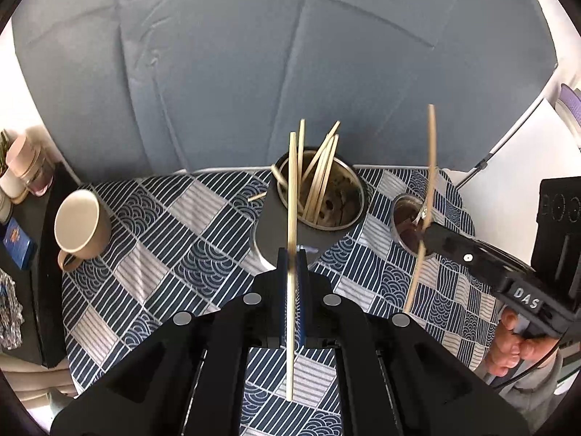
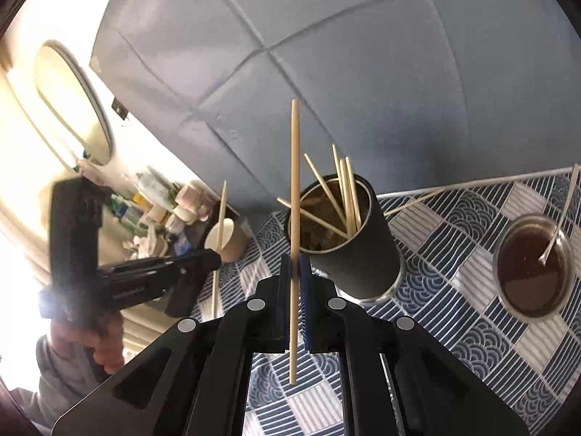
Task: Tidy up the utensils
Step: 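Lift and carry both held sticks upright over the black holder, then lower the sticks into the holder and open the left tool while the right tool releases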
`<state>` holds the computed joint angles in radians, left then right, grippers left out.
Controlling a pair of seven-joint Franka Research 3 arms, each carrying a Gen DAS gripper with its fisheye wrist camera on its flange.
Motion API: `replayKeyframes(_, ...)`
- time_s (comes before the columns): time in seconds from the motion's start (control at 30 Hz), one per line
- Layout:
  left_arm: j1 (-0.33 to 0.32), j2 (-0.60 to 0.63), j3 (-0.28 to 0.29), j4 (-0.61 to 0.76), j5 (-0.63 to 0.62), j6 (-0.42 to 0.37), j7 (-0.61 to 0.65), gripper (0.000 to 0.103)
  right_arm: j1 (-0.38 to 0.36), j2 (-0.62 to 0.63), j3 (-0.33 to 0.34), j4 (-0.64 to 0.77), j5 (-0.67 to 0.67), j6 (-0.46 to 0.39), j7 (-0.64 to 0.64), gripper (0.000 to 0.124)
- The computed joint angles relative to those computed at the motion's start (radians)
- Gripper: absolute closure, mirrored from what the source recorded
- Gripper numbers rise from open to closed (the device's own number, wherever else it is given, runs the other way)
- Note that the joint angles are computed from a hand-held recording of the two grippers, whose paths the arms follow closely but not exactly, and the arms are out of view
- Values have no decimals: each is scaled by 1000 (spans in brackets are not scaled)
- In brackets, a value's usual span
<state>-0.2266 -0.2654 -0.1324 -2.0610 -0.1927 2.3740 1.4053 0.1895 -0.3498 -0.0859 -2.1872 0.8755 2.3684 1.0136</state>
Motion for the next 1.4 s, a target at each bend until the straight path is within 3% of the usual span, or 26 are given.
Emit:
replayKeyframes(0.13,-1,24,3,31,-13,11,17,98,7,40,1,39,18,21,-16,119)
replayKeyframes(0.3,12,67,-3,78,-1,44,23,98,3,101,-2,120,38,-13,-59,119)
replayKeyframes(0.6,36,203,-8,221,-130,66,119,98,-31,239,23,269,48,-15,-59,119)
replayKeyframes(0.8,61,294,-42,313,-72,85,105,98,-44,294,37,310,219,28,-230,119)
replayKeyframes(1.2,92,371,-100,312,-183,315,279,98,-98,392,65,348,257,4,-278,119)
replayKeyframes(1.4,103,352,-115,254,-286,351,364,97,-111,400,76,333,254,-11,-275,116)
